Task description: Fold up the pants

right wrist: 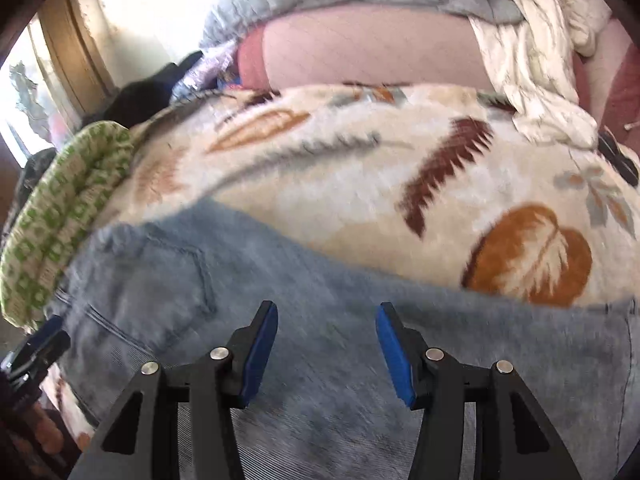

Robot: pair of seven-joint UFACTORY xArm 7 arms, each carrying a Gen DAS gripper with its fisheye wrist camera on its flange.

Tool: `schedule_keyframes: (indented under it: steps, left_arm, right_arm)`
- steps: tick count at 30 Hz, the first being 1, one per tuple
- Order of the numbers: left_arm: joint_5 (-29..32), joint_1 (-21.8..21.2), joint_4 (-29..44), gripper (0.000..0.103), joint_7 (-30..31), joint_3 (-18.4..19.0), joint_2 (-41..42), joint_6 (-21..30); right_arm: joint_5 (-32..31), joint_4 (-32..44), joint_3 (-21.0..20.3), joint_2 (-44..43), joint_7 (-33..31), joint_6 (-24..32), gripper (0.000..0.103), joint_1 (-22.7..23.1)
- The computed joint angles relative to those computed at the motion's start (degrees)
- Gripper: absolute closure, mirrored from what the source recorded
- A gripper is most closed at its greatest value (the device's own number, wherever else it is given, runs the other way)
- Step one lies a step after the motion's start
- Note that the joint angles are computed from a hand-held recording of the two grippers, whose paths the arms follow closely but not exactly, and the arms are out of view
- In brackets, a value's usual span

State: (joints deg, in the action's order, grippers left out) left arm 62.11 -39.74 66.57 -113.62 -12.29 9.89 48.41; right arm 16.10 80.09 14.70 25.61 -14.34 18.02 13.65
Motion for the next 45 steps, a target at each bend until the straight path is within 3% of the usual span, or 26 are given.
schedule_keyframes:
  steps: [3,8,12,16,23,29,34,37,40,45]
  left_arm:
    - [-0.41,0.72,-0.42,0.031,0.12,0.19,0.10,-2.96]
    - [-0.18,-0.08,0.30,0.031,2.24,0.12,0.18,-1.26]
    - [-3.89,0.01,0.67,0.031,4.68,0.00,0.47,0.38]
    - [-5.91,0.26,-0.58,0.031,3.89,-0.09,-0.73,1.39]
    - [-12.34,1.18,-0.10,0.031,8.87,-0.17,0.21,2.16]
    - [-14.85,1.42,-0.62,0.031,12.32,0.01,-0.05,0.90]
    - [-15.56,1.73,-1.95,0.031,13.26,-0.02,-0.81,-0.92]
    - [-14.13,1.76,-3.31,0.031,10.28,0.08,-1.79,-2.36]
    - [-11.21,1.57,-4.05,0.031,6.02,-0.11,-2.69,-2.34]
    - [-5.74,1.28,-3.60,0.030,1.04,-1.11,-3.34,1.73]
  right_arm:
    - [0.52,4.87,1.61,2.56,-1.92,2.36,0.048,0.29]
    - [-3.07,12.82,0.03,7.27,-0.46,5.20,0.048,5.46]
    - [-6.50,20.22,-1.42,12.22,1.14,8.99,0.048,8.80]
    - [-5.73,26.83,-0.30,16.81,0.58,14.68,0.048,9.05]
    - [-6.95,38.47,-2.91,24.91,4.05,21.59,0.048,11.47]
    - [-8.12,43.90,-3.91,28.58,4.67,22.29,0.048,12.54]
    - [-8.51,44.10,-3.87,29.09,4.17,20.77,0.047,12.57]
    - [-6.70,41.68,-2.70,27.52,4.63,19.12,0.047,11.37]
    - [-5.28,36.51,-2.38,23.76,5.82,16.81,0.047,10.17]
    - [-4.40,21.19,-2.13,12.24,5.78,9.27,0.046,7.50]
